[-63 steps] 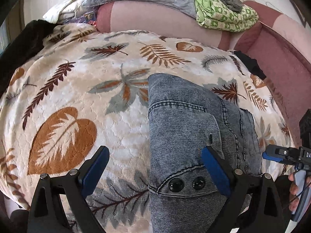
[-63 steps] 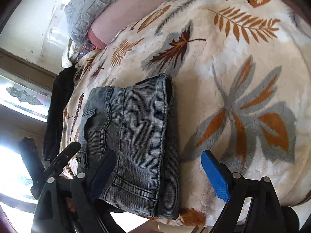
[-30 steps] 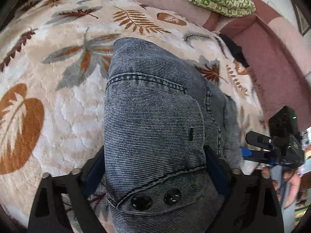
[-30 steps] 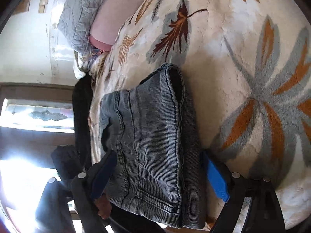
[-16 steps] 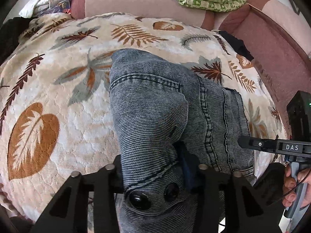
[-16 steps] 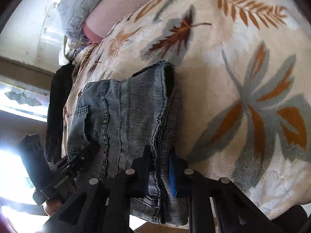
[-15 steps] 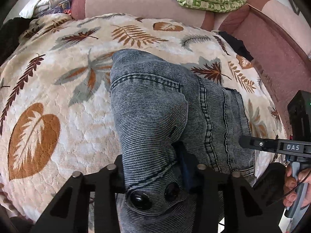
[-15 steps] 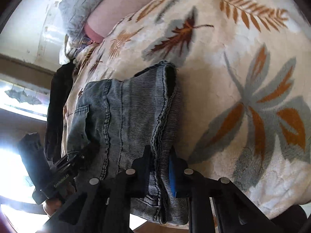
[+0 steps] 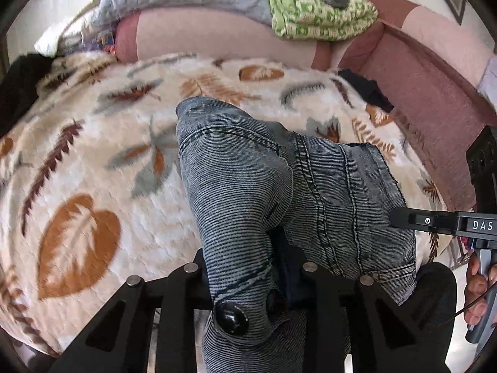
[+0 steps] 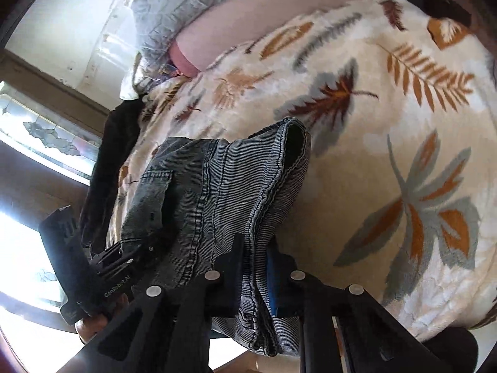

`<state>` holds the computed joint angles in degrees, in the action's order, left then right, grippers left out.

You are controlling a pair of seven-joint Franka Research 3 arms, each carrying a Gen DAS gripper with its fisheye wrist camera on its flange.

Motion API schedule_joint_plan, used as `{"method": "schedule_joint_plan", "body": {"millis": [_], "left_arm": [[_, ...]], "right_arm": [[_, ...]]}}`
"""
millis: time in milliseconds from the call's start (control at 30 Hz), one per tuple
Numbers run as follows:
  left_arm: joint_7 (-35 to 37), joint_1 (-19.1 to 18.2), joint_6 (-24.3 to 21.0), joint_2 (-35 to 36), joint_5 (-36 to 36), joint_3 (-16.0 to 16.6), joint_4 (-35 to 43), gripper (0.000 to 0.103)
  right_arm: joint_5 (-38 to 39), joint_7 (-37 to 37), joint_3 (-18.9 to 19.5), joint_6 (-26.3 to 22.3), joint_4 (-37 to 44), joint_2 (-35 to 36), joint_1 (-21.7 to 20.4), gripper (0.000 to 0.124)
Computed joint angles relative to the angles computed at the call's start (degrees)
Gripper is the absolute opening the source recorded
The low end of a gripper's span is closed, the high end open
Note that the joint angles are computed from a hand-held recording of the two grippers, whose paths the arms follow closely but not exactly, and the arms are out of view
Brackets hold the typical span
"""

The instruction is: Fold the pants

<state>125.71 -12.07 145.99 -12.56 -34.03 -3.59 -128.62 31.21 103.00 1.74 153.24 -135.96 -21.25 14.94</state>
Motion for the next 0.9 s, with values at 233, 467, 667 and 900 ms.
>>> {"method": "schedule_joint_plan", "body": {"millis": [233, 467, 667, 900], "left_arm": [[3.5, 0.5, 4.9, 1.4, -2.2, 1.4, 5.4, 0.03], [1.6, 5.2, 5.6, 13.5, -2.1, -0.6, 16.8, 0.037], [-16.1, 7.5, 2.2, 23.6, 16.4, -1.7, 21.0, 0.077], [-2.7, 11.0, 14.9, 10.7, 3.7, -5.6, 7.2, 0.09]], "right_arm": [[-2.3, -2.7, 0.3, 1.7, 11.1, 6.3, 0.4, 0.013], [-3.5, -6.4, 0.2, -0.6, 27.2, 21.7, -0.7, 0.013], [-17.1, 3.5, -1.4, -10.5, 33.7, 33.1, 0.2, 0.033], [-24.5, 9.0, 0.3, 0.6, 24.0, 23.3, 1.1, 0.052]]}}
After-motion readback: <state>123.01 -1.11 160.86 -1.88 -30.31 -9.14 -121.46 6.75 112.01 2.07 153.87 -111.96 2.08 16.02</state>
